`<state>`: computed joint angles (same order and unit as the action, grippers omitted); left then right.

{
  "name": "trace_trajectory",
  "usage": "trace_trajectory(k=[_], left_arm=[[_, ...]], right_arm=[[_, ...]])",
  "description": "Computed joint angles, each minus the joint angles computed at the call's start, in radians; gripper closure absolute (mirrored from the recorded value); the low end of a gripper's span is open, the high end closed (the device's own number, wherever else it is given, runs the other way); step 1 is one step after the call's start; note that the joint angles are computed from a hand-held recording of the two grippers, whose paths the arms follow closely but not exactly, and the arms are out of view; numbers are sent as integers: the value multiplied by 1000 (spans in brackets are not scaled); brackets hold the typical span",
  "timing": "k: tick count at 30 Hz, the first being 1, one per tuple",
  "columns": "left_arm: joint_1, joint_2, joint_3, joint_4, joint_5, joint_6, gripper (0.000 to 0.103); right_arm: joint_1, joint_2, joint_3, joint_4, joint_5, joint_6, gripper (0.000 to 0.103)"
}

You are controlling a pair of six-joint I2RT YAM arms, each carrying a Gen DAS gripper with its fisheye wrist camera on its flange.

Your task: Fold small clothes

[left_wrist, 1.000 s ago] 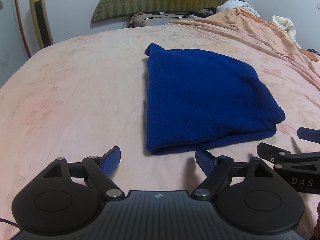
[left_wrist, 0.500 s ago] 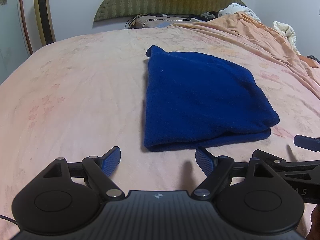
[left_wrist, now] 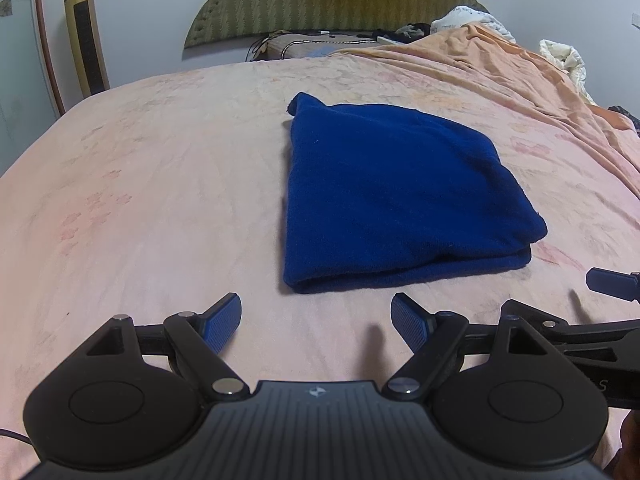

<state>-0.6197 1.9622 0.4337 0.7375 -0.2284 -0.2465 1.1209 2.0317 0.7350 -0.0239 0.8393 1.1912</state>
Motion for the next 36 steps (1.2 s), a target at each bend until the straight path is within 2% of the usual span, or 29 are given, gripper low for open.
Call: trace_trajectory(k=[19,24,36], left_arm=[[-20,-31,-60,32,-64,-13,21],[-1,-33,-70,37,-29,-22,21],[1,-31,-77,38,-31,-19,21]], right_arm=[[47,-9,39,-114,27,79,1],[52,-10,45,-131,30,97,1],[68,-9,49,-152,31,117,1]])
